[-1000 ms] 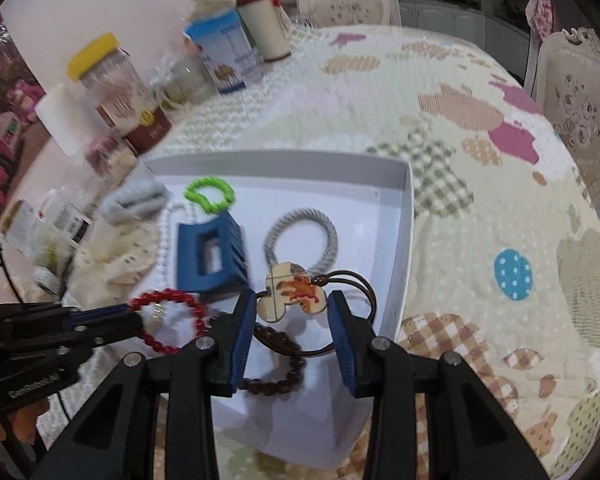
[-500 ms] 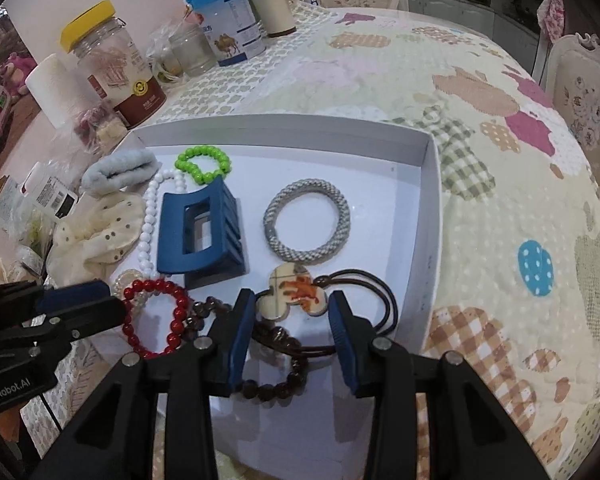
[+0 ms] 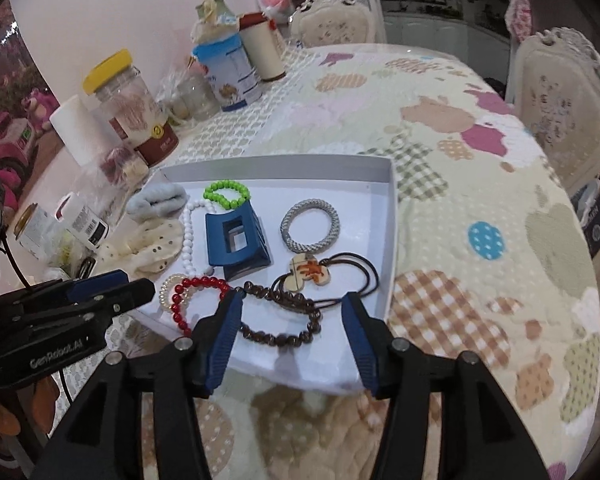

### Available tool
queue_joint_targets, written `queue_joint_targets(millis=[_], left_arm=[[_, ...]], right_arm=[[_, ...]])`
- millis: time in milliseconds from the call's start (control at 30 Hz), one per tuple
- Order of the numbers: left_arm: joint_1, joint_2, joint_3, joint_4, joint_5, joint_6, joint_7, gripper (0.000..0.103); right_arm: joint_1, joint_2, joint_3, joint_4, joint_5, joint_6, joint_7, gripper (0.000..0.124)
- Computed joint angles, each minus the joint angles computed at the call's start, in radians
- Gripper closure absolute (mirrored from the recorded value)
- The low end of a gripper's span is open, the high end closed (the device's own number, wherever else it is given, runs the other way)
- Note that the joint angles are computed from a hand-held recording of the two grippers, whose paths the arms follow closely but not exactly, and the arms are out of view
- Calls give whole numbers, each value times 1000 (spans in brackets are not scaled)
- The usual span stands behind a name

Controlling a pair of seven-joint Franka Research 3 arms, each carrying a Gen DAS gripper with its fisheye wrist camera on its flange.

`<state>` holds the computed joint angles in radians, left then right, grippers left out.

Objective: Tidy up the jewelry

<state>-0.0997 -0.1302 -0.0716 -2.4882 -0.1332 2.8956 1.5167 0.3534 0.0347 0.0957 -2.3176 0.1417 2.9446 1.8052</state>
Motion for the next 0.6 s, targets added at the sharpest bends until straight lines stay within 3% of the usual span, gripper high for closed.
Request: queue_joint_targets(millis=[333,600], left_arm=[[24,-107,-6,-86,127,-8,-119,64],[49,-177,-20,-128,241,2,-215,64]], right_arm=[[-22,-98,35,-90,-201,11,236,66],[-43,-142,74,-106,-268,-1,323,66]])
